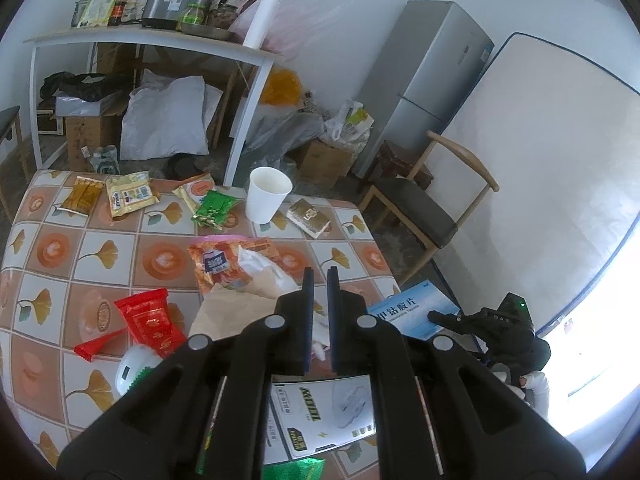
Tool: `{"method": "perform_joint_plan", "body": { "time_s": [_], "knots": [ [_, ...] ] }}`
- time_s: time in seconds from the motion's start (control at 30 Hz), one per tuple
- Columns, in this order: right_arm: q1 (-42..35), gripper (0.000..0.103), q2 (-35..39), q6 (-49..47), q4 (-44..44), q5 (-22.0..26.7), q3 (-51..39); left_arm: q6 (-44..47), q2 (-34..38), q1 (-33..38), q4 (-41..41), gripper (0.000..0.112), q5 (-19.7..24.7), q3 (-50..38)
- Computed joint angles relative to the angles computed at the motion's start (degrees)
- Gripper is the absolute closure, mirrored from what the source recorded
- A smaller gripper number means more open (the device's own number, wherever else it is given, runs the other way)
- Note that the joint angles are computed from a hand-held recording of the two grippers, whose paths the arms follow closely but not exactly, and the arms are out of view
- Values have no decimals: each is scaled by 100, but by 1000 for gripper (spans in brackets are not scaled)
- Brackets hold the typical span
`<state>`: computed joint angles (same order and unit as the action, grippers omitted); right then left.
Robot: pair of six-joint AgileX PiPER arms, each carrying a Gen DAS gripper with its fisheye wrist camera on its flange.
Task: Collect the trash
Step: 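Lift the medicine box with the right tool and swing toward the blue wastebasket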
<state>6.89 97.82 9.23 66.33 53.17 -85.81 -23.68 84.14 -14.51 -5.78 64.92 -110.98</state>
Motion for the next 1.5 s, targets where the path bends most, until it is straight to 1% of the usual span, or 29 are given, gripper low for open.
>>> {"method": "perform_joint_plan", "body": {
  "time_s": [0.27, 0.47, 0.77, 1.5],
  "knots": [
    [-431, 72, -388, -279, 284, 197, 297, -21, 130, -192, 36, 107, 81, -260],
    [-677, 72, -742, -285, 209, 191, 533, 7, 155, -257, 34, 107, 123, -429],
    [-988, 72, -1184, -367, 330, 212, 1000, 47, 176, -355, 21, 107, 145, -558],
    [-1334, 72, -1555, -558, 640, 258, 1459, -7, 251, -512, 132, 107, 141, -683]
  ]
}}
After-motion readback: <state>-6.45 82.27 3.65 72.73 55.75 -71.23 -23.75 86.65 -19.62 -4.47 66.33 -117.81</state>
